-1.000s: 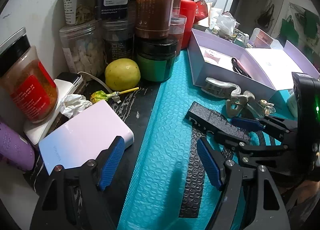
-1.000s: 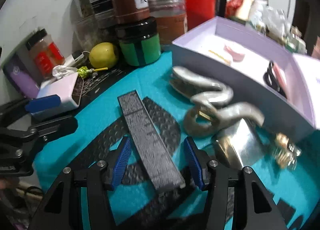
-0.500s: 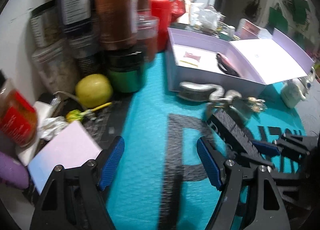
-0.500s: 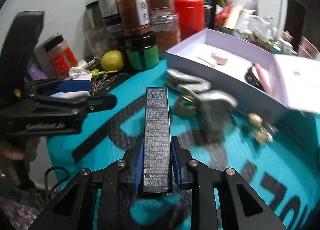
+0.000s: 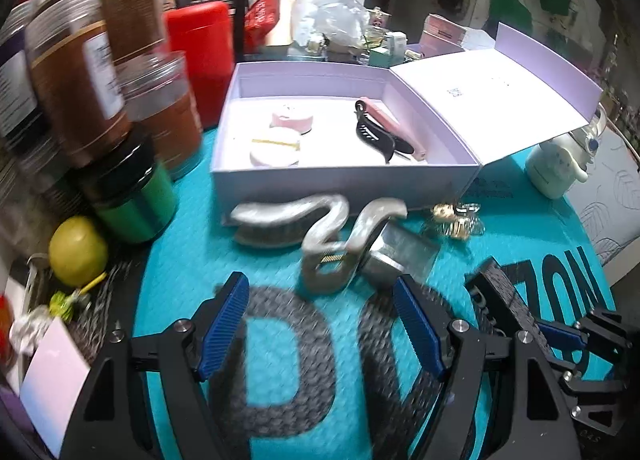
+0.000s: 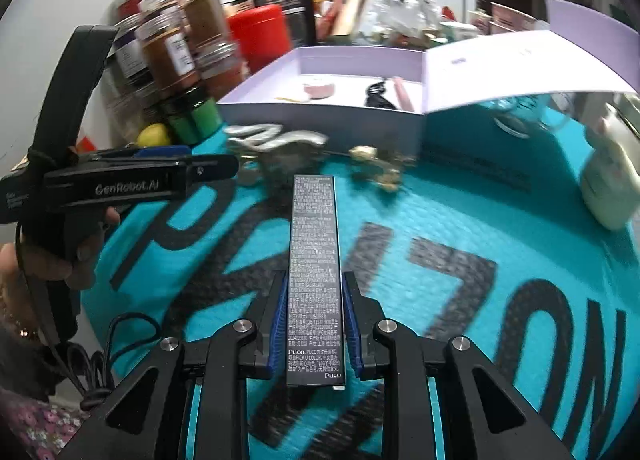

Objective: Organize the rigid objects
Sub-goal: 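Grasp the pearly white claw clip with the left tool while the right tool holds the black box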

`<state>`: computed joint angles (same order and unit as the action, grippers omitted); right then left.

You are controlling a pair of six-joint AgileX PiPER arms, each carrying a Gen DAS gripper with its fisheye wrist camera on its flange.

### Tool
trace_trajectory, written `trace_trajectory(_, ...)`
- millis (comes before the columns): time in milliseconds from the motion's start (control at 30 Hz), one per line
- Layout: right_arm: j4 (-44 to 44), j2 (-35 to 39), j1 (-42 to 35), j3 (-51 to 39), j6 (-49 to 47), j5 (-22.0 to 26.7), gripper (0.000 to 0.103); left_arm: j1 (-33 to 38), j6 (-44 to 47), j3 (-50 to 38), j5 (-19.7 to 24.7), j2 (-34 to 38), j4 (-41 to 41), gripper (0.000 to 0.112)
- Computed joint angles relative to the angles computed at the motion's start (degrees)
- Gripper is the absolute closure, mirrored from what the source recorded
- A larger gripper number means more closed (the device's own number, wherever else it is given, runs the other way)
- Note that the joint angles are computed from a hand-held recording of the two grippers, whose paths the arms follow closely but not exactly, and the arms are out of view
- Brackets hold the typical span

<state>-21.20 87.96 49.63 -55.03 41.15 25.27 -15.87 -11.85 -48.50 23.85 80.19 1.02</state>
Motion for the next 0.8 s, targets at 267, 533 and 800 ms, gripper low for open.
trace_trajectory(267, 1.56, 0.14, -2.51, 0.67, -1.19, -1.37, 0.078, -0.33, -3.52, -5.62, -1.11, 5.91, 5.15, 0.037)
trace_trajectory(533, 7.83, 1.61, -4.80, -0.17, -6.89, -2.40, 0.078, 1.98, 3.64, -11.71, 1.24, 11.67, 3.72, 0.037)
trace_trajectory(800, 14.09, 2.86, -5.91, -0.61, -12.63, -3.04, 0.078, 4.01, 12.68, -12.54, 2.92, 11.89, -4.50, 0.036)
